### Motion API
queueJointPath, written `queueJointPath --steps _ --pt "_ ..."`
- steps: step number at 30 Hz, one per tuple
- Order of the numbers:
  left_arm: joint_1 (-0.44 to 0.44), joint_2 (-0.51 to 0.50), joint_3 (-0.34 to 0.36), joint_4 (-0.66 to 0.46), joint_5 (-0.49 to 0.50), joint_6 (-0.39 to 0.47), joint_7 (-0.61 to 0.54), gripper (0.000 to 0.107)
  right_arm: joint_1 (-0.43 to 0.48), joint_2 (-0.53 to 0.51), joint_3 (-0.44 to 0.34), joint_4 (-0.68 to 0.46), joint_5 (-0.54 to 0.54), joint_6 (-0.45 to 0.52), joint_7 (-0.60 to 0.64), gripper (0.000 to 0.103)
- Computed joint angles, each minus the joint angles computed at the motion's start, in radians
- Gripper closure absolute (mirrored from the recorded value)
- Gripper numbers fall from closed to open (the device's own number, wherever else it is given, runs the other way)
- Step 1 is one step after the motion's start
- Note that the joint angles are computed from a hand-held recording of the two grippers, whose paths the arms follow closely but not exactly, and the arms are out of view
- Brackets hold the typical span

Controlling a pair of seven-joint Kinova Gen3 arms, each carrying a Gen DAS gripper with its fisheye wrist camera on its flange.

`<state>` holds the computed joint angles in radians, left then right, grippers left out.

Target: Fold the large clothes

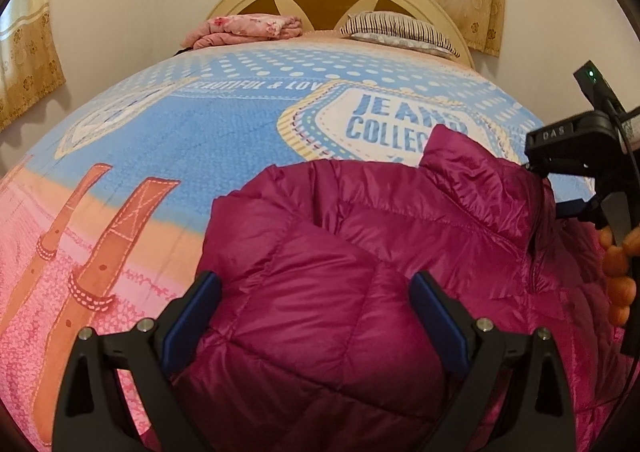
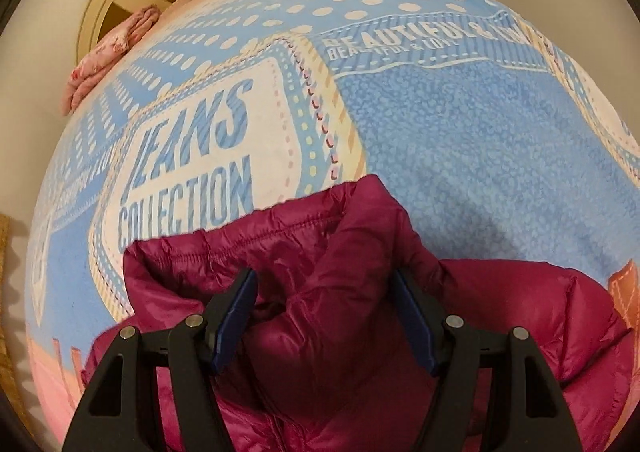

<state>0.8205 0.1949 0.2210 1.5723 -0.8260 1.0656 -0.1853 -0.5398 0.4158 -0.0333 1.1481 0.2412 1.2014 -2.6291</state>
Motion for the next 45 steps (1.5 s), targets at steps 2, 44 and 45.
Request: queueJointPath --steps 2,44,45 --pt "-0.004 -0.003 0.000 0.004 0.004 -0.008 -0.001 0.009 0.003 -0.002 0.000 -0.004 -0.009 0.012 0.013 0.045" --pt "-0.056 -0.053 0.021 0.080 0.001 -0.138 0.020 0.009 0.055 -0.434 -0.106 0.565 0.109 -0.475 -0.285 0.017" --pt "-0.058 -0.054 0.021 0.082 0.004 -0.142 0.017 0.009 0.076 -0.404 -0.126 0.537 0.084 -0.455 -0.259 0.017"
